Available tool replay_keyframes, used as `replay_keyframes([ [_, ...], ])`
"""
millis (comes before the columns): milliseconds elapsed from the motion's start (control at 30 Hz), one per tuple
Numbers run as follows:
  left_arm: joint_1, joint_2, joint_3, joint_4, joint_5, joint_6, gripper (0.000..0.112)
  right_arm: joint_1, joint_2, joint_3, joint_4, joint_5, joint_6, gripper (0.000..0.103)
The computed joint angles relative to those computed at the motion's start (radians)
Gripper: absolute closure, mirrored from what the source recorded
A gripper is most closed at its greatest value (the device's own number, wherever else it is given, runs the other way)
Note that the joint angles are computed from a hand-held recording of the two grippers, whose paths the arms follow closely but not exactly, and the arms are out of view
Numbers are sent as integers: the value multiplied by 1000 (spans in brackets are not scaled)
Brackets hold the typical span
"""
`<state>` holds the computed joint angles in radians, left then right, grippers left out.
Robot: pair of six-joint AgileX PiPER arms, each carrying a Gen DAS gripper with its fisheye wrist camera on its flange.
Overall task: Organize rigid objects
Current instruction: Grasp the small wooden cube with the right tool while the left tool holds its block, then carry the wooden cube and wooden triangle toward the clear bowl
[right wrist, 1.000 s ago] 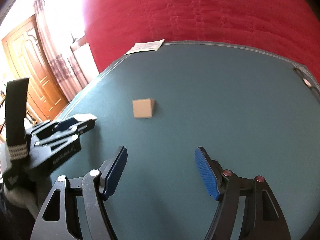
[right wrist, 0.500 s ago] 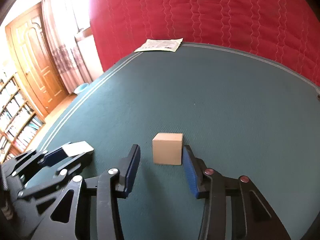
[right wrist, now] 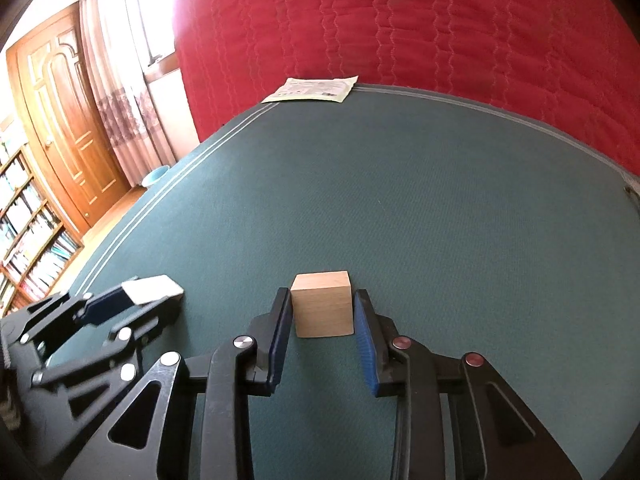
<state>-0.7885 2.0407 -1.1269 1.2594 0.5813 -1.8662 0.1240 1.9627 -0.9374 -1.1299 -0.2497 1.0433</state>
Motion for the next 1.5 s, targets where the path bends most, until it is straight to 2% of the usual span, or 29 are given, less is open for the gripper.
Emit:
replay_keyframes([
  [300, -8, 7, -10, 27, -5, -10, 79, -93, -114, 205, 171, -111, -197, 71],
  [700, -61, -1, 1, 118, -5, -83, 79, -243, -269, 457, 196, -225, -314, 71],
  [1067, -145, -8, 4, 185, -19, -122, 79, -557, -370, 602, -12, -320, -280, 71],
  [1333, -184, 1, -15, 160, -51, -113, 79, -802, -387, 634, -204, -399, -266, 71],
  [1500, -221, 19, -48, 107, -46, -76, 79, -934, -415, 639, -325, -449, -247, 71],
])
